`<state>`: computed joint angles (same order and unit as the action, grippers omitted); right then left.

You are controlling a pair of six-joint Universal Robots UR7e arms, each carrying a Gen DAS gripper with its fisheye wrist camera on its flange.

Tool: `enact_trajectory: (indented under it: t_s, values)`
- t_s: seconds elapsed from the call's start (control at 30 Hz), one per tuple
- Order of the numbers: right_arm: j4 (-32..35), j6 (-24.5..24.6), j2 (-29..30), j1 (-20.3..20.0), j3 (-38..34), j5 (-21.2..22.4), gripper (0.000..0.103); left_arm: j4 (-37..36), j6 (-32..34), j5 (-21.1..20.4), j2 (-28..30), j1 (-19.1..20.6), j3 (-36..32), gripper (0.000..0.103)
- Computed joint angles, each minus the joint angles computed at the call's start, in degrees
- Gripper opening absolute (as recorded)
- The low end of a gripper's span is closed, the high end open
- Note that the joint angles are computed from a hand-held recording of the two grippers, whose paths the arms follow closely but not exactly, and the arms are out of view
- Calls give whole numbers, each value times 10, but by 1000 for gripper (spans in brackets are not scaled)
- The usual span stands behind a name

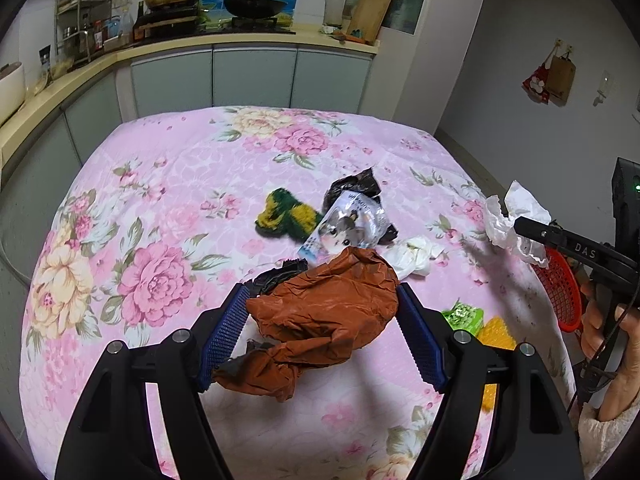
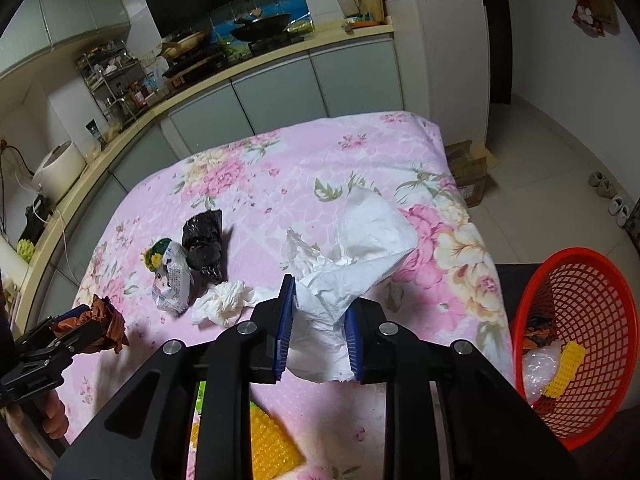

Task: Collect trash
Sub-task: 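Grasp the white tissue with the right tool, then carry brown cloth and white tissue over the red basket with both tools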

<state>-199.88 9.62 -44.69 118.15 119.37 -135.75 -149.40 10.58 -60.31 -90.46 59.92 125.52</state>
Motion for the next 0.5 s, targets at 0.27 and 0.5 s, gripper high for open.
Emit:
enact_trajectory:
  t_s: [0.27,0.5]
  values:
    - [-37,-12,-23,16,19,-14,23,-8,13,5,10,-29,-3,71]
    - [-72,-19,-49,30,40,-39,23,-20,25,4,25,-56,-8,71]
